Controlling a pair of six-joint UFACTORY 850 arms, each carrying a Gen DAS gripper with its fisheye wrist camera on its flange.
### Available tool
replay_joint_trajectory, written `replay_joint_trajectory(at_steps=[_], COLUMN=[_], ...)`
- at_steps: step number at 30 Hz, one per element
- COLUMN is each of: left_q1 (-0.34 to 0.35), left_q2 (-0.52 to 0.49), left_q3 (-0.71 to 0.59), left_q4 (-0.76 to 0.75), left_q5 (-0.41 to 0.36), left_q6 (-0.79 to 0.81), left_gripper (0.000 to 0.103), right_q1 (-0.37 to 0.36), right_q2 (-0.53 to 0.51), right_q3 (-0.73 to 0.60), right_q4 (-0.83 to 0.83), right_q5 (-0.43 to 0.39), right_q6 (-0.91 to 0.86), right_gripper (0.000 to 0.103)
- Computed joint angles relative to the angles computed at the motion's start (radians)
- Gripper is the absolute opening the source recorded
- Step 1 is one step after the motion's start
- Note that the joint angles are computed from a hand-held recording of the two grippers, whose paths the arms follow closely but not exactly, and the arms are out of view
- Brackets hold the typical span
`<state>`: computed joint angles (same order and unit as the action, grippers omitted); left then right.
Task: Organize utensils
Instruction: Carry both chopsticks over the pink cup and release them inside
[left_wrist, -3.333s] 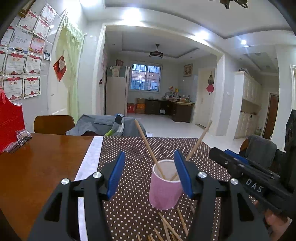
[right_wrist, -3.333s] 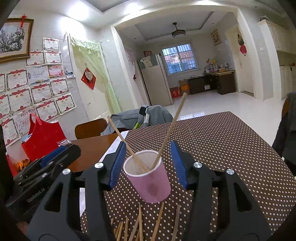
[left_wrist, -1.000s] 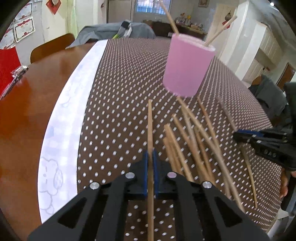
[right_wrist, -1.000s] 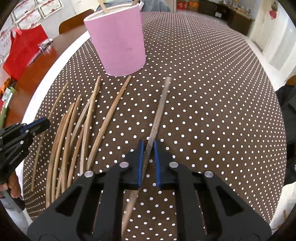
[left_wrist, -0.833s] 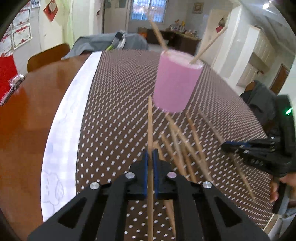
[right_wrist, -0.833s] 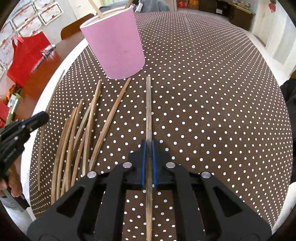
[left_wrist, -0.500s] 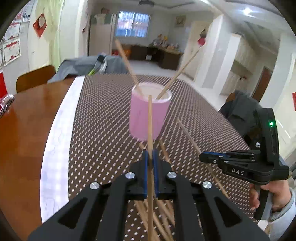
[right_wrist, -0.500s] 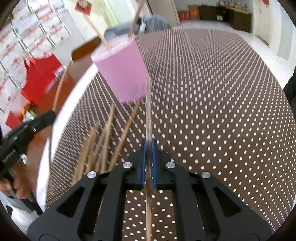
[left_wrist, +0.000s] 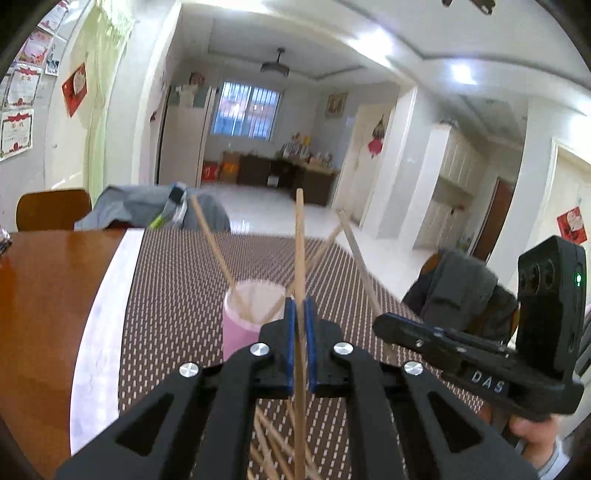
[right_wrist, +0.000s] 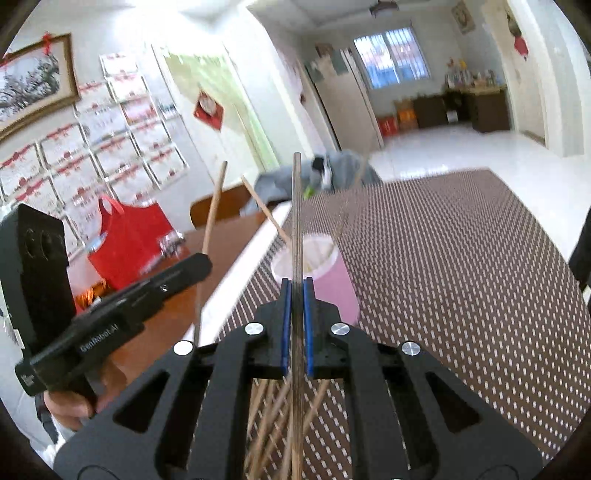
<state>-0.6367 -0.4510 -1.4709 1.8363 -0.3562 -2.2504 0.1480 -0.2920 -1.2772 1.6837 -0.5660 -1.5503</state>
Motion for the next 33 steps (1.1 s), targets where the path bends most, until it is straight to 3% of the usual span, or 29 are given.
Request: replay_joint_trajectory(at_steps=[5, 12, 20, 33], left_q1=[0.013, 0.035, 0.051, 0.088], left_q2=[-0.010, -0.064, -0.128, -0.231], left_q3=[-0.022, -0.076, -0.136, -0.252], left_q4=[0.255, 0.461, 0.508, 0.484], left_q5=[-0.049, -0.157, -0.297, -0.335], left_q6=[-0.243, -0.436, -0.482, -0.485], left_gripper=[0.006, 0.006, 0.006, 0.006], right_q1=[0.030, 0.080, 0.124, 0.145], right_q2=[-0.015, -0.072, -0.152, -0.246], right_q3=[-0.025, -0.064, -0.145, -0.241], right_q4=[0.235, 0.590, 0.810, 1.016], right_q5=[-0.003, -0.024, -0.026, -0.058], right_q6=[-0.198, -0.501, -0.724, -0.894], right_gripper=[0.007, 0.007, 0.007, 0.007])
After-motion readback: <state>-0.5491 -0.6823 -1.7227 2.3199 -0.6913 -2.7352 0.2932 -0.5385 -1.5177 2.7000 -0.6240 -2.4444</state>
